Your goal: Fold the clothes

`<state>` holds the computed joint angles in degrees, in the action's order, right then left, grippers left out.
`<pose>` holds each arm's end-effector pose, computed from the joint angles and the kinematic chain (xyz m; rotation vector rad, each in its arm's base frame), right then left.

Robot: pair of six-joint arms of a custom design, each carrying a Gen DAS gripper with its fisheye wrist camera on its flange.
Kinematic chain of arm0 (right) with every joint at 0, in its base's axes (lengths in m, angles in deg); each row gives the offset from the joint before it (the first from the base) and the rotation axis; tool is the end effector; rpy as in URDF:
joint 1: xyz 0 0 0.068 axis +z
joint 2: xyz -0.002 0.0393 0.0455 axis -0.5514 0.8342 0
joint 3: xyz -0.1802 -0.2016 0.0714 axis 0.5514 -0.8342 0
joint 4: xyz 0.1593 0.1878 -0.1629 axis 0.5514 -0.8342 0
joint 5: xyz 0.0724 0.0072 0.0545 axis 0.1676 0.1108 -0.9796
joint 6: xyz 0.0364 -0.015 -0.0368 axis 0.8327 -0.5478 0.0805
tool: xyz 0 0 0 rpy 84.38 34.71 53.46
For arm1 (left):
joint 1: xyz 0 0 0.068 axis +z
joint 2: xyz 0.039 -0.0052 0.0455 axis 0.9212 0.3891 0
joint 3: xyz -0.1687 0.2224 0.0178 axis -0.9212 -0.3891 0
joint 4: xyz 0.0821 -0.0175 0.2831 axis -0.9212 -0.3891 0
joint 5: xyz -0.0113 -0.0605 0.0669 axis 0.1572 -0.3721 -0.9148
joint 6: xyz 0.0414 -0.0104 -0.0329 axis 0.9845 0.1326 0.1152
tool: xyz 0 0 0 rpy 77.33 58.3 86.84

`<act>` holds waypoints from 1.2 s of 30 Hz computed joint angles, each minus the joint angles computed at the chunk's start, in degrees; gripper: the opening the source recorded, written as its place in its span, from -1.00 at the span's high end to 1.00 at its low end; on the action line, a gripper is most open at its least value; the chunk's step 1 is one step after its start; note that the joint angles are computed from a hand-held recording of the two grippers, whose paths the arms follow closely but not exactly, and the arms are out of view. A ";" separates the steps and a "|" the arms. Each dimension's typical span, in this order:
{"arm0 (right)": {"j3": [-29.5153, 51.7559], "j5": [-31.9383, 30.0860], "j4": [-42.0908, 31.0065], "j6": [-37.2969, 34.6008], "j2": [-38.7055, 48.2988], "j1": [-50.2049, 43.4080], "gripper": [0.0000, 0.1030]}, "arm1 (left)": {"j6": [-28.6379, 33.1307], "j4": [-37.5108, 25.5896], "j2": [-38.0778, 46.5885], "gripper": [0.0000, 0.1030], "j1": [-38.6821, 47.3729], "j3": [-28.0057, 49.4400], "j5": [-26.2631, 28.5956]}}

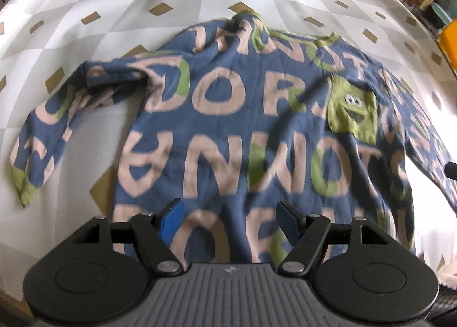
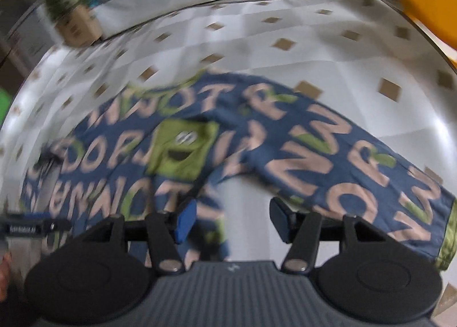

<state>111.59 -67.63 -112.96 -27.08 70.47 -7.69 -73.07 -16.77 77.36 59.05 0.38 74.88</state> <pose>0.3054 0.1483 0.3215 -0.2005 2.6447 0.2865 0.2993 -0.0434 0.2954 -0.2626 2.7906 -0.1508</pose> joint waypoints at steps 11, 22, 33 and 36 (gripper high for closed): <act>-1.08 -0.07 -1.93 -2.02 -0.43 3.91 -0.06 | -0.88 -0.01 -6.71 -0.35 -3.05 -6.94 -1.16; -1.04 -1.46 1.28 0.49 6.16 5.75 -0.06 | -2.93 -1.42 -9.39 -0.35 -0.36 -11.85 -2.94; -5.04 -0.89 9.88 6.92 8.64 6.11 -0.04 | -2.92 0.32 -12.76 -0.39 -2.75 -17.28 -3.95; -3.35 5.79 6.13 7.99 9.75 6.66 -0.03 | -2.44 0.44 -13.29 -0.42 -3.08 -17.87 -4.17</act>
<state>108.24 -61.84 -106.83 -19.08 80.22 -1.04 -75.51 -16.33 64.06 55.96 -17.49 70.71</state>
